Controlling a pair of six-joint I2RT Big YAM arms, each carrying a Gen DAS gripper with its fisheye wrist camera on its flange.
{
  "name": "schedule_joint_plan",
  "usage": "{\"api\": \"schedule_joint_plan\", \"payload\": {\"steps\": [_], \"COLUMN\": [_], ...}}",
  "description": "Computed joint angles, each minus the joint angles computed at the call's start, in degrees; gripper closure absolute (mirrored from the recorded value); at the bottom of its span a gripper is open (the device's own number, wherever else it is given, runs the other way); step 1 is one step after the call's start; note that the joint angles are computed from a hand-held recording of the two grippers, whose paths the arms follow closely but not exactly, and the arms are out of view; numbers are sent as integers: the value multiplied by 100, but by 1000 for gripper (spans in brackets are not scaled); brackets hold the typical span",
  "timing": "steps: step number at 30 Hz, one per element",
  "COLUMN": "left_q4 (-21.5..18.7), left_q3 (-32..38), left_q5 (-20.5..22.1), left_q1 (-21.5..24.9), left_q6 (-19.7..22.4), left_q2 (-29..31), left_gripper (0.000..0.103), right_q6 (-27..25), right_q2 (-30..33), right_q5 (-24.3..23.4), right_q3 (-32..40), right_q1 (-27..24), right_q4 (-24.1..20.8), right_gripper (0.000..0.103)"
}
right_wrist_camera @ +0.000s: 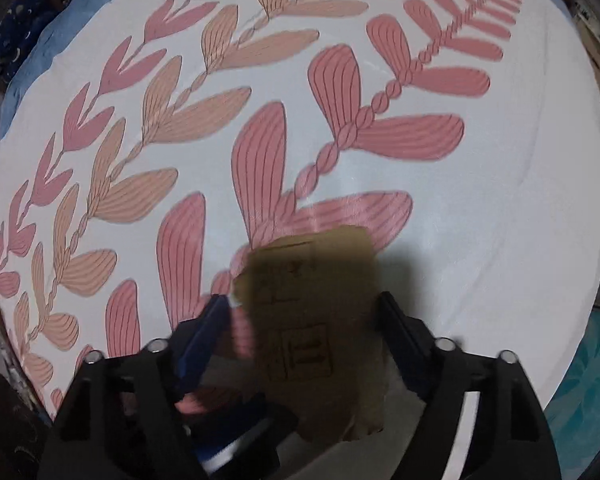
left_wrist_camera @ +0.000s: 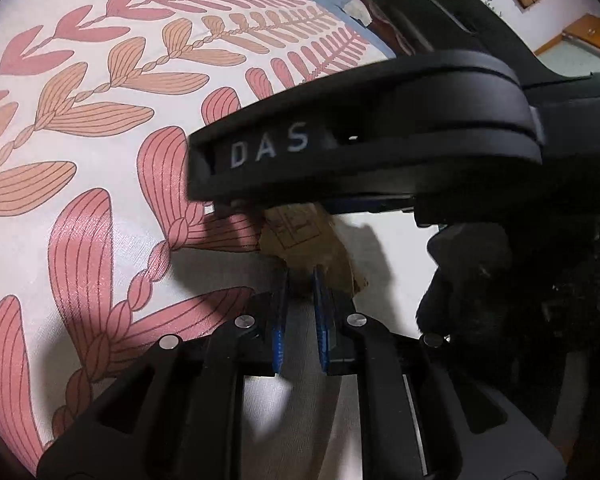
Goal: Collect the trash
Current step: 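Grasp the cardboard piece with the left tool beside the right tool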
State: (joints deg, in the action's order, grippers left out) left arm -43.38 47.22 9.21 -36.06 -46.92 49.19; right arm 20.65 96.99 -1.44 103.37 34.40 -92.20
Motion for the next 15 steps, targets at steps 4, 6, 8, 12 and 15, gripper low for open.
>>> {"api": "schedule_joint_plan", "payload": {"steps": [4,6,8,12,15], "left_q4": [73,89,100,39,-159], "left_q3": [-63,-71,-80,-62,39], "left_q5": [104,108,118,47,-115], "left_q1": [103,111,126,43,-146], "left_q6": [-16,-7,2,16,86], "left_q2": [-35,-36,-60,-179,-303], "left_gripper": [92,91,92,92,91], "right_q6": [-156,-120,-34,-51,-98], "right_q2": [-77,-185,-286,-465,-799], "right_q5": [-30,-166,-329,-567,-731], "right_q3": [-11,-100,-187,-325,-579], "right_q1": [-69,-155,-217,-312,-447], "right_q4": [-38,5,48,30,55], "right_gripper": [44,46,46,46,46]}}
